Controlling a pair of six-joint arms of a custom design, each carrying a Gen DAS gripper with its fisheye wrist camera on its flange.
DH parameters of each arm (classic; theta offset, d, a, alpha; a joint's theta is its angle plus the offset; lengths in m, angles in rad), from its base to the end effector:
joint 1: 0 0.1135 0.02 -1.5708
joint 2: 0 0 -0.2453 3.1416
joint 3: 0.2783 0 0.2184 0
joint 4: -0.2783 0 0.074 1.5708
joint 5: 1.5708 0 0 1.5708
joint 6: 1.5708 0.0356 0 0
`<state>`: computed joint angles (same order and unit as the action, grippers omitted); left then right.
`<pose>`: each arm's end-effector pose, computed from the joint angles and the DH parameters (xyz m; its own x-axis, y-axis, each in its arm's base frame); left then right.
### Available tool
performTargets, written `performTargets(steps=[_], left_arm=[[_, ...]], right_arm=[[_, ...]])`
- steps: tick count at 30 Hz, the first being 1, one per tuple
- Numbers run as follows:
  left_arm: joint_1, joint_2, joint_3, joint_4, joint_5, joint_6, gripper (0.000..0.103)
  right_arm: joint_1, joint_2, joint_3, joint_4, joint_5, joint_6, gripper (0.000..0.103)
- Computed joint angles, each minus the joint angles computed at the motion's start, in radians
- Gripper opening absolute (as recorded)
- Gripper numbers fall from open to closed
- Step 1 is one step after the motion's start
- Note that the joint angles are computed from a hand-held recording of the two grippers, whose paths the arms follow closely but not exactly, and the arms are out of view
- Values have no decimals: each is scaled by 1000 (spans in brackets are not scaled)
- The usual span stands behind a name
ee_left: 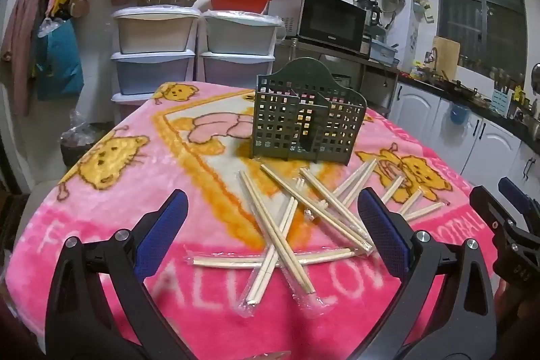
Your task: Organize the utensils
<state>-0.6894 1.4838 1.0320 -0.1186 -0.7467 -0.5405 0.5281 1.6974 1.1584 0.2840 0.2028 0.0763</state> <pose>0.2454 -0.1709 0.2661 -0.3705 -0.1840 -0.9104 -0.1923 0.9741 -0.1186 0.3209 0.1789 0.2731 -0.2420 -0.0548 -0.9687 -0.3077 0.9512 0.0231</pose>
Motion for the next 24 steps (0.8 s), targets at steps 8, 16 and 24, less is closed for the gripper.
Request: performTargets(steps=[8, 16, 24], left_arm=[[1, 3, 3, -4, 1, -1, 93], [0, 1, -1, 4, 2, 4, 93], [0, -1, -4, 8, 2, 5, 93]], right_arm=[[21, 15, 31, -37, 17, -17, 97], [4, -5, -1, -21, -1, -8, 97], [8, -7, -3, -16, 4, -5, 97]])
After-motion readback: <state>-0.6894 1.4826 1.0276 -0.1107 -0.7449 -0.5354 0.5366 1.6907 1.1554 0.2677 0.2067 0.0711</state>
